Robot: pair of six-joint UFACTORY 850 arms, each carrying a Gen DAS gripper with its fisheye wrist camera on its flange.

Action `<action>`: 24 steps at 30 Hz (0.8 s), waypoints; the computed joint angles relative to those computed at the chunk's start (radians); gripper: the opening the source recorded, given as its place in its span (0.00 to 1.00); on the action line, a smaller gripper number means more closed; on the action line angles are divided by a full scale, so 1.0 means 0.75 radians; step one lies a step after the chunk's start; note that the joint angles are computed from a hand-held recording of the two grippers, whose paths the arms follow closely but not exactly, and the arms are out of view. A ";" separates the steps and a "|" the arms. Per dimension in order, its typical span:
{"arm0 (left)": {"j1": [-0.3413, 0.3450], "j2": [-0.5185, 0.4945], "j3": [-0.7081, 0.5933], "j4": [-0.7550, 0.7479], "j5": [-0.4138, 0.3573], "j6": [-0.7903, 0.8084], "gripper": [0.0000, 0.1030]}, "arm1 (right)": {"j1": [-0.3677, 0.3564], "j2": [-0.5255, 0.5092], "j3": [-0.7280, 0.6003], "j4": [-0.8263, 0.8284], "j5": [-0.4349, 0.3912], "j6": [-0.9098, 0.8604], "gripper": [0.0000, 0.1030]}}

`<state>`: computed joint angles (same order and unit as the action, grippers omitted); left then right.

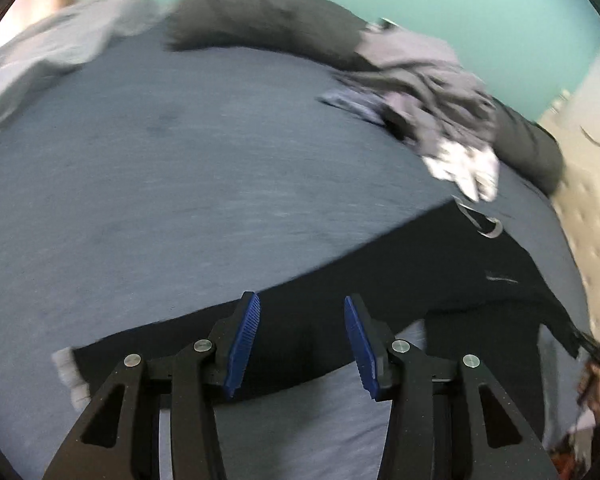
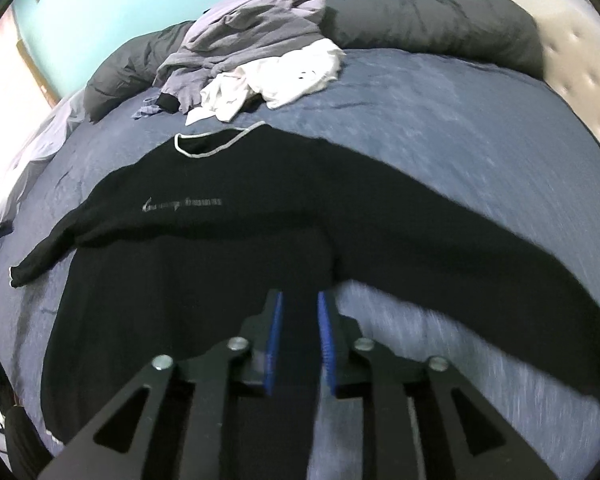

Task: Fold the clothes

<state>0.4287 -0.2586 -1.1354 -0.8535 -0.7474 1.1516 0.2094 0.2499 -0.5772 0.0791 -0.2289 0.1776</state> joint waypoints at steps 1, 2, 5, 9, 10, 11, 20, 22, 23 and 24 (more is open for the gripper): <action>-0.057 -0.017 -0.012 0.003 0.005 -0.010 0.47 | -0.007 -0.047 -0.034 0.062 0.014 -0.081 0.32; -0.112 -0.033 -0.025 0.008 0.011 -0.022 0.47 | -0.014 -0.096 -0.071 0.104 0.024 -0.140 0.32; -0.244 -0.077 -0.068 0.020 0.019 -0.051 0.47 | -0.036 -0.245 -0.192 0.182 0.034 -0.267 0.32; -0.374 -0.166 -0.162 0.045 0.033 -0.107 0.47 | -0.064 -0.414 -0.346 0.187 0.039 -0.319 0.32; -0.395 -0.186 -0.184 0.052 0.028 -0.118 0.47 | -0.071 -0.451 -0.382 0.193 0.041 -0.333 0.33; -0.417 -0.210 -0.211 0.060 0.023 -0.130 0.47 | -0.076 -0.490 -0.419 0.195 0.038 -0.344 0.33; -0.577 -0.441 -0.446 0.140 0.035 -0.262 0.48 | -0.056 -0.794 -0.714 0.247 -0.013 -0.509 0.42; -0.598 -0.480 -0.485 0.168 0.036 -0.287 0.48 | -0.048 -0.845 -0.763 0.238 -0.033 -0.517 0.42; -0.606 -0.498 -0.502 0.182 0.039 -0.298 0.48 | -0.042 -0.866 -0.783 0.212 -0.037 -0.499 0.42; -0.612 -0.516 -0.518 0.188 0.037 -0.307 0.48 | -0.037 -0.886 -0.801 0.185 -0.042 -0.479 0.42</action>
<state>-0.0300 -0.6454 -1.5240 -0.7123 -0.7195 0.9213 0.1814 -0.4144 -1.1782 0.2178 -0.2605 -0.1816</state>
